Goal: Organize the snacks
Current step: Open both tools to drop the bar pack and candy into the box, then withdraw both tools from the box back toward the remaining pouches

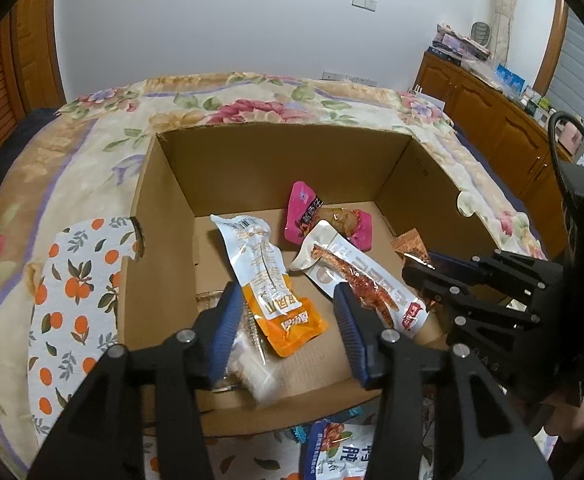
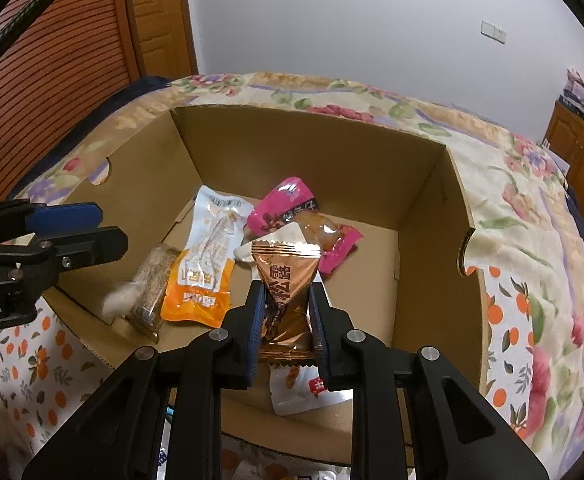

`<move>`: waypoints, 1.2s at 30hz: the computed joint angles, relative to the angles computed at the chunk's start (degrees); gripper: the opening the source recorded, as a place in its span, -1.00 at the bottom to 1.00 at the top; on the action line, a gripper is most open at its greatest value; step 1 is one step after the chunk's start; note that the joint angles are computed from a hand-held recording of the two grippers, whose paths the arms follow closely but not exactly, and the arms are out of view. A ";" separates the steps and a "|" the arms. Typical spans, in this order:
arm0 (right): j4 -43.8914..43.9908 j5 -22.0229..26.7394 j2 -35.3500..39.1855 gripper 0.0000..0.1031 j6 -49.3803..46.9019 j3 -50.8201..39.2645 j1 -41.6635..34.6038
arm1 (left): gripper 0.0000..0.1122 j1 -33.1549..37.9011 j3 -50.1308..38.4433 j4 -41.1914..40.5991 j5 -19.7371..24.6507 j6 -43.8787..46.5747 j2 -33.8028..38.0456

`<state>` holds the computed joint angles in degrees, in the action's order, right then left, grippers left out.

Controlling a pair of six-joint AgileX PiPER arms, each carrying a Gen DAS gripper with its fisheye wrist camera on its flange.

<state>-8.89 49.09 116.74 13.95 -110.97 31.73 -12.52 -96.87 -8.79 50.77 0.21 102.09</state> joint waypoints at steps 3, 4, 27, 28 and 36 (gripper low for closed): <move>-0.02 0.19 -0.02 -0.58 0.04 -0.02 -0.01 | -0.14 -0.27 -0.27 1.06 0.15 -0.71 -0.05; -0.02 0.24 0.04 -0.51 0.03 -0.13 -0.01 | -0.09 -0.38 -0.34 1.35 0.21 -0.95 -0.11; -6.46 -5.95 -16.89 1.00 10.00 15.15 0.53 | 0.56 -5.00 9.59 11.69 -9.88 -9.69 -12.58; -6.84 -6.10 -17.46 1.00 10.43 15.83 0.61 | 0.56 -5.44 10.50 12.28 -10.65 -10.17 -13.46; -8.06 -7.47 -25.39 1.00 13.02 25.62 1.27 | 0.56 -9.27 13.66 13.90 -9.79 -10.07 -18.36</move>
<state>-16.95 41.62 91.35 26.96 -85.34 33.00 -21.80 -83.21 5.12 40.98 -9.86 83.73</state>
